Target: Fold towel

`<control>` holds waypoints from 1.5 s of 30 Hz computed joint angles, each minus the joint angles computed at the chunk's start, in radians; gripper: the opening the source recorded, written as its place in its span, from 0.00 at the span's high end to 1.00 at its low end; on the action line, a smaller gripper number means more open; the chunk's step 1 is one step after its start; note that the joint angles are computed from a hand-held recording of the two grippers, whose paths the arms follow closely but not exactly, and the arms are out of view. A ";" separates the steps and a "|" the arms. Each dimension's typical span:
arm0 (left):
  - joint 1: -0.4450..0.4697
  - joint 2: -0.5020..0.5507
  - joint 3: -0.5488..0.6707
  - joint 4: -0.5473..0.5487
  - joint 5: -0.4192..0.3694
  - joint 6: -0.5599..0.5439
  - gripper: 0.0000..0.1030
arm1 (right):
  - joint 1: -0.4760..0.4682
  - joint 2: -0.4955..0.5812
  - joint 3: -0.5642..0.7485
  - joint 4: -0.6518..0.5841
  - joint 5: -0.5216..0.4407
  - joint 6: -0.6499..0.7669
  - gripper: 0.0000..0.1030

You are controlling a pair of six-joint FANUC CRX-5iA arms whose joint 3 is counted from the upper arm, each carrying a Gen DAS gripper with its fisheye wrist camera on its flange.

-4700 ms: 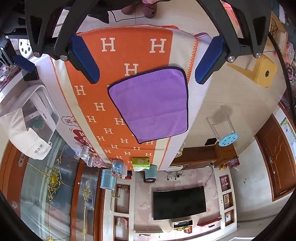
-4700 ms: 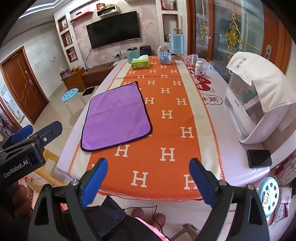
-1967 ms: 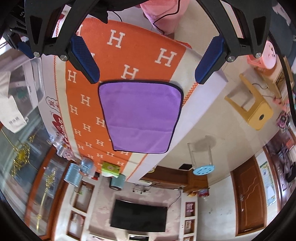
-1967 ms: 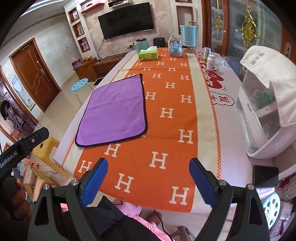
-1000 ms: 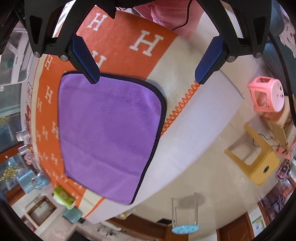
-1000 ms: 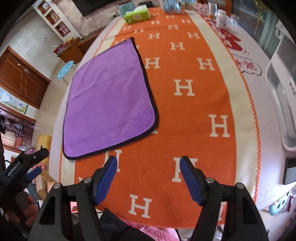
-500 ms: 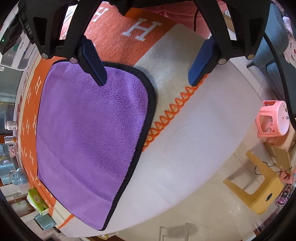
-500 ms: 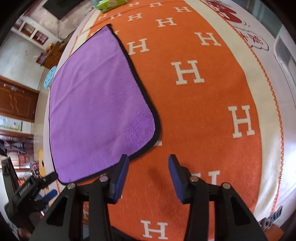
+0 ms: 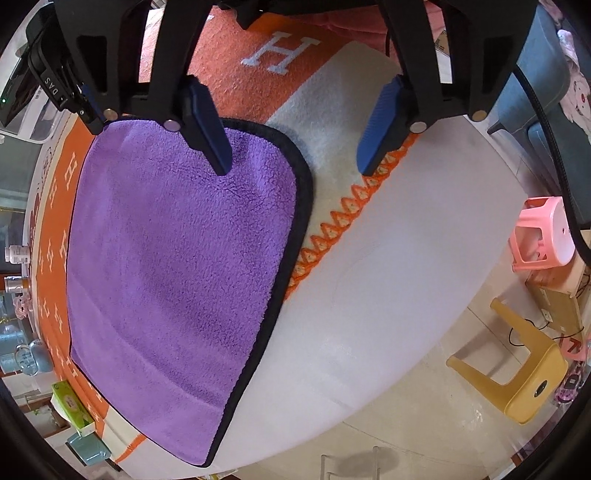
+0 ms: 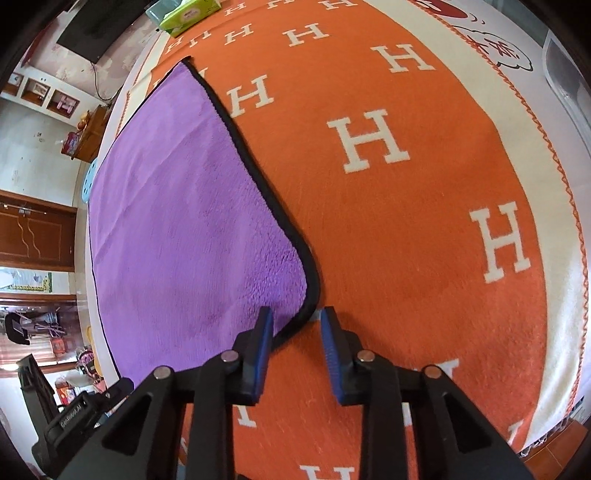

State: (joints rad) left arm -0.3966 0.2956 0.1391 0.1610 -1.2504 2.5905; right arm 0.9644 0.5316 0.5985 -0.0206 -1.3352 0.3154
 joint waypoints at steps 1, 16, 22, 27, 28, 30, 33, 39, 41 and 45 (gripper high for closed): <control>0.000 0.002 0.005 -0.001 -0.003 0.000 0.38 | -0.003 0.002 0.002 -0.001 0.002 -0.002 0.74; 0.004 0.000 0.006 0.000 -0.010 0.012 0.82 | -0.009 -0.024 -0.046 0.011 0.032 -0.032 0.90; 0.007 -0.004 0.000 0.004 -0.007 0.019 0.83 | -0.006 -0.025 -0.050 0.016 0.035 -0.019 0.93; 0.011 -0.019 -0.024 0.014 0.008 0.016 0.87 | -0.008 -0.026 -0.050 0.012 0.046 0.008 0.98; 0.012 -0.021 -0.026 0.015 0.010 0.016 0.88 | -0.009 -0.029 -0.055 0.010 0.055 0.012 0.98; 0.011 -0.027 -0.032 0.013 0.011 0.013 0.88 | -0.009 -0.031 -0.056 0.012 0.061 0.013 0.98; 0.008 -0.030 -0.036 0.010 0.013 0.016 0.88 | -0.008 -0.038 -0.063 0.016 0.062 0.013 0.98; 0.005 -0.027 -0.031 0.009 0.009 0.020 0.89 | -0.009 -0.026 -0.036 0.015 0.025 0.011 0.96; 0.004 -0.025 -0.028 0.009 0.008 0.020 0.89 | -0.011 -0.012 -0.012 0.011 -0.002 0.012 0.94; 0.009 -0.027 -0.028 0.011 0.005 0.015 0.89 | -0.014 -0.003 0.001 0.004 -0.025 0.008 0.94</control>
